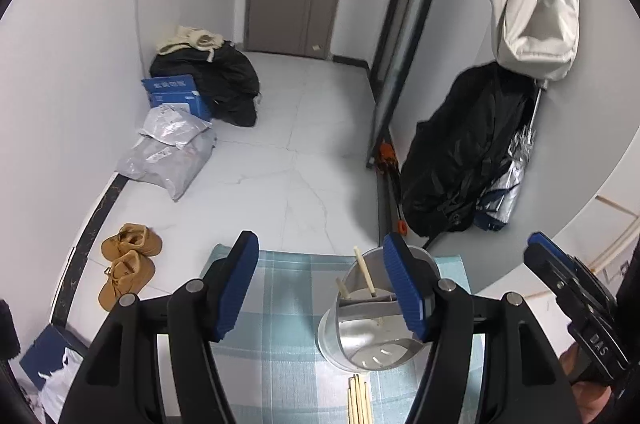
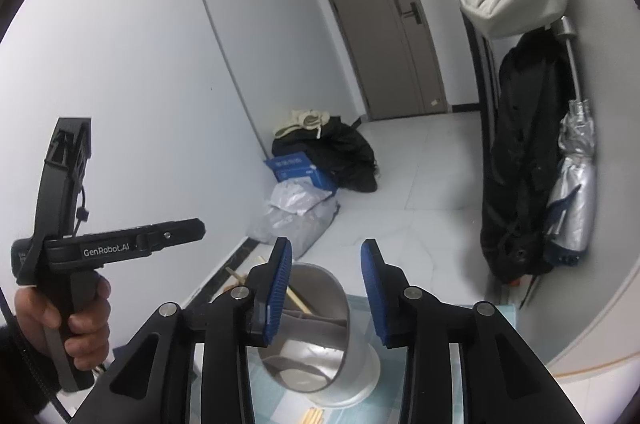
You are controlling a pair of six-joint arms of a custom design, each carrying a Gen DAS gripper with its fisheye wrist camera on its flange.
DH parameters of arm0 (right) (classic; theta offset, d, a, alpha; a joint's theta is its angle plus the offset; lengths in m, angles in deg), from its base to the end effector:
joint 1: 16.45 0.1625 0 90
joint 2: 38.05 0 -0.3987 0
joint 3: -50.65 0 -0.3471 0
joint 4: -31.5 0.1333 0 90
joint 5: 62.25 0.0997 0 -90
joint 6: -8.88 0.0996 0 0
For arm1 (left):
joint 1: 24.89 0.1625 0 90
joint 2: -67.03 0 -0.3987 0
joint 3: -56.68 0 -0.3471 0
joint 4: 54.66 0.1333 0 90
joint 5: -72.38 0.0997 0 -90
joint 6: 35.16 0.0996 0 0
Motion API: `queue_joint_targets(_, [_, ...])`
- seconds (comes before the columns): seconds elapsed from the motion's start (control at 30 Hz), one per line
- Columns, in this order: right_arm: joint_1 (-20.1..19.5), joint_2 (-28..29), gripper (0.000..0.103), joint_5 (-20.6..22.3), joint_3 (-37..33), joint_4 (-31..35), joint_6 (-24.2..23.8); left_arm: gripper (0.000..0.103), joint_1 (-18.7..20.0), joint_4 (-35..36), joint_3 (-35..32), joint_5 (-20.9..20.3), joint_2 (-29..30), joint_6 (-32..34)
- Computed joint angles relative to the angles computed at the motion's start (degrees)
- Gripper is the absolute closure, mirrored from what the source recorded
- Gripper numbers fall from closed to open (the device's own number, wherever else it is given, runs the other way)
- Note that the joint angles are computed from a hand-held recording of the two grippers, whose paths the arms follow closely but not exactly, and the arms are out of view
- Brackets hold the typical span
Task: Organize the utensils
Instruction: 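Lower the chopstick into the holder and open the right gripper, then withdraw the open right gripper from the holder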
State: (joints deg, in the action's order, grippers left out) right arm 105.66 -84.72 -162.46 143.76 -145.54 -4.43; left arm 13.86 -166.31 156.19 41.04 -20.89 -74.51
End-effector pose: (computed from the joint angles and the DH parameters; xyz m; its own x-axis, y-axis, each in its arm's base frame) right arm 0.4447 -0.4910 0.1914 -0.7780 -0.5621 0.2808 -0.5988 0.5279 -0.6023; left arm -0.2234 -0.4593 0.4576 -0.8286 -0.1493 -0.5396 0.3136 0.6746 -0.6683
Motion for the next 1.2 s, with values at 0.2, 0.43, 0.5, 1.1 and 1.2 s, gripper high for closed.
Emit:
queue_joint_targets(0.2, [2.4,-2.6,0.05,-1.3,4.3,-4.1,0.2,0.027,-4.2,2.4,3.7,4.3,-3.6,-5.9])
queue_joint_targets(0.43, [4.6,-5.3,0.031,-3.3,10.0,-9.4,0.6,0.021,-8.7,1.4,8.9,6.9,-7.0,-6.0])
queue_joint_targets(0.5, [5.1,-5.6,0.026,-3.8,11.6,-11.4,0.5,0.017,-10.4,3.4,10.5,9.1,-7.9,-8.2])
queue_joint_targets(1.1, [7.0,-4.6,0.007,-10.5,23.7,-25.7,-0.9,0.011,-15.1,9.2,21.5,12.0,-15.2,-18.0])
queue_joint_targets(1.2, [6.9,-4.3,0.007,-11.0,24.9,-25.7,-0.2,0.011,-15.8,13.1,22.7,12.3,-16.2,-22.4])
